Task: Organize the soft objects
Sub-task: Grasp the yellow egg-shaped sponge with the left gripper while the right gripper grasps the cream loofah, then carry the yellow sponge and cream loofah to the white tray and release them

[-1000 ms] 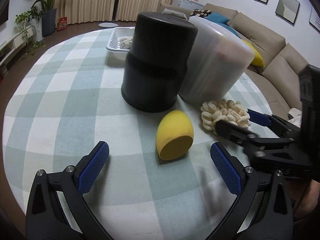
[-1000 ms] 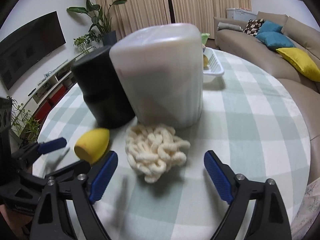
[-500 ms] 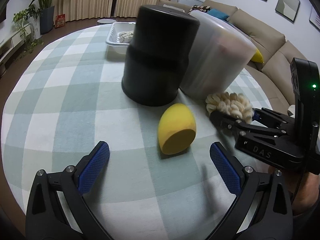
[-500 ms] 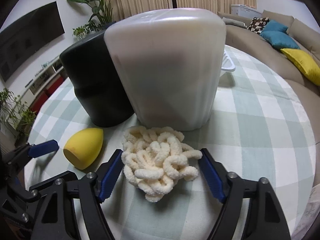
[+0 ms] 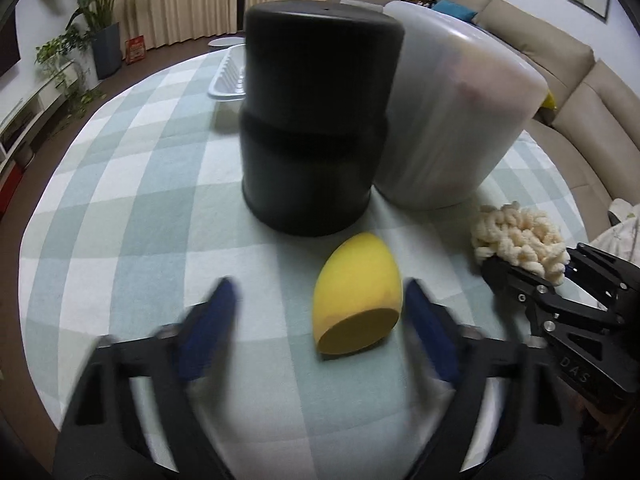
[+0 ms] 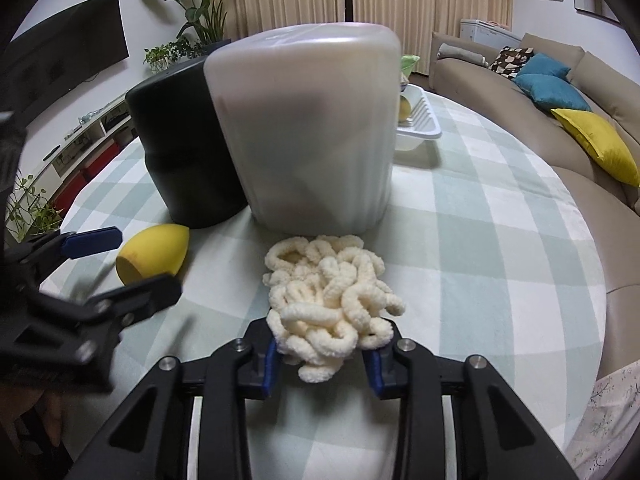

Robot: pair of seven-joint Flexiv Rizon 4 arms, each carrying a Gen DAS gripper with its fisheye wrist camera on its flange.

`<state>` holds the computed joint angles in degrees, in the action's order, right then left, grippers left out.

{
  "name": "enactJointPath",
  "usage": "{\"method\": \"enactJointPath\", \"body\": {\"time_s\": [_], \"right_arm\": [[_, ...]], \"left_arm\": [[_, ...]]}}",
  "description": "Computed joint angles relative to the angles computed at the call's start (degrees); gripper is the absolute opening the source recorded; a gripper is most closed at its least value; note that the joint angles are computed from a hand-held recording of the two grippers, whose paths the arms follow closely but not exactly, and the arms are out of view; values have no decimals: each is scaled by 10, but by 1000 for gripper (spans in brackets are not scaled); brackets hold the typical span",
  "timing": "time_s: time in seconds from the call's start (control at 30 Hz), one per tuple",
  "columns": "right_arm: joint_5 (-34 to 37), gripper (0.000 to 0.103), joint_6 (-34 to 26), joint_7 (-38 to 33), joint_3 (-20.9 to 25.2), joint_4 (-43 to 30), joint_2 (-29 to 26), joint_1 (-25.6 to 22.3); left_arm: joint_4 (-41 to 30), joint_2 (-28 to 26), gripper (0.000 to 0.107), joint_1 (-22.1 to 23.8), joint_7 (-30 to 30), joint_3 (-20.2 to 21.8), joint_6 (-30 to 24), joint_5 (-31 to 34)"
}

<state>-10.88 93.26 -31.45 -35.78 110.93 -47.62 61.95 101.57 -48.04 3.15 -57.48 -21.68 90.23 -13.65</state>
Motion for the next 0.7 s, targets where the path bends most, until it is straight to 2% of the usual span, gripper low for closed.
{"method": "enactJointPath", "body": {"time_s": [0.17, 0.2, 0.7], "right_arm": [[2, 36, -1, -3, -9, 2, -4, 11], [1, 36, -2, -3, -9, 1, -4, 11], [4, 32, -3, -7, -16, 16, 4, 29]], "left_arm": [[5, 9, 39, -30, -18, 40, 17, 8], [8, 10, 36, -27, -19, 36, 21, 10], [70, 15, 34, 66, -15, -55, 50, 40]]}}
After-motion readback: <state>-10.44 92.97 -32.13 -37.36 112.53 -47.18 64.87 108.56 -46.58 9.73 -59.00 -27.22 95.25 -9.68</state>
